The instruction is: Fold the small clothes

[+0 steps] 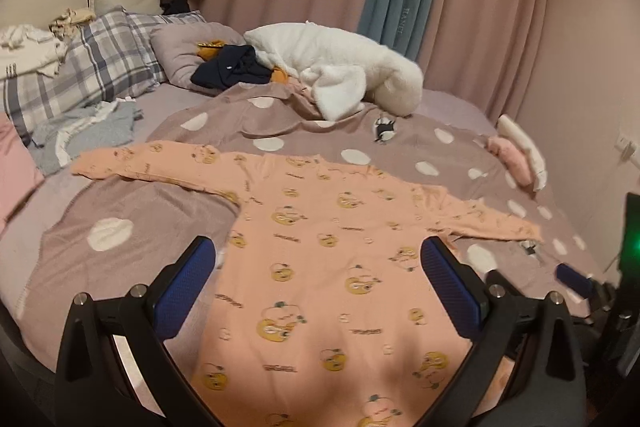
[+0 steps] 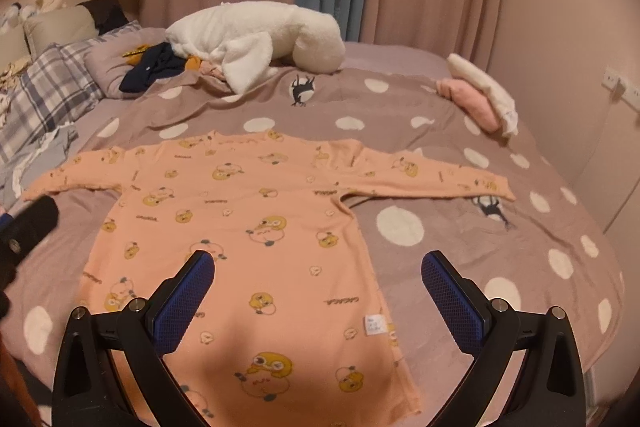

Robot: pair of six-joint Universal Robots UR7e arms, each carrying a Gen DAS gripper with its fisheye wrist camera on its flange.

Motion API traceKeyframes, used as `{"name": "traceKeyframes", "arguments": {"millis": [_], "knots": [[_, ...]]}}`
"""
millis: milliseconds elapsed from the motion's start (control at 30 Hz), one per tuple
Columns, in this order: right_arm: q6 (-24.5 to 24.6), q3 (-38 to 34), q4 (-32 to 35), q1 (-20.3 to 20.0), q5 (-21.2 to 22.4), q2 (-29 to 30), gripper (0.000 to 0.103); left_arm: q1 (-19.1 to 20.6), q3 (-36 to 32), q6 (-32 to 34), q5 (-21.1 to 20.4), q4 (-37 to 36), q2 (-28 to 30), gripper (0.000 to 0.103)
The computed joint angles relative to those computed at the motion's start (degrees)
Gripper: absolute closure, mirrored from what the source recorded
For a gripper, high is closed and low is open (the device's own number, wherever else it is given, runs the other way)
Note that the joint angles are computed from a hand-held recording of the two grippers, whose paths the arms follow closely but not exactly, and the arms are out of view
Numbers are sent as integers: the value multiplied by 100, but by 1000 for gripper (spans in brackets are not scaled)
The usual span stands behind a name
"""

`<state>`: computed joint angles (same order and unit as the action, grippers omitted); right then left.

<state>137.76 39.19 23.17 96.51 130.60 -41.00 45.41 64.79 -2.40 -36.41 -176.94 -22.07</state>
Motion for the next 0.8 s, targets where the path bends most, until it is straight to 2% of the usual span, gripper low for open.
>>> {"name": "traceKeyframes", "arguments": {"millis": [100,133,233,300,467,600,667,800], "knots": [[-15,73,-63,-8,-53,-34,0,-20,-193,152,431,64,145,0],[-8,116,-81,-5,-61,-55,0,-16,-218,140,439,71,159,0],[42,98,-9,-9,-113,-42,0,31,-10,23,60,141,-6,0],[139,88,44,-19,-170,-40,0,40,53,4,-42,103,-49,0],[238,256,22,-59,-448,-153,0,-6,-101,55,289,165,87,0],[-140,593,-500,-29,-344,-291,0,-3,-124,-16,352,340,96,0],[-336,610,-614,-19,-253,-269,0,1,-80,103,224,147,89,0],[-225,312,-260,-28,-237,-110,0,-52,-166,297,523,-116,196,0]]}}
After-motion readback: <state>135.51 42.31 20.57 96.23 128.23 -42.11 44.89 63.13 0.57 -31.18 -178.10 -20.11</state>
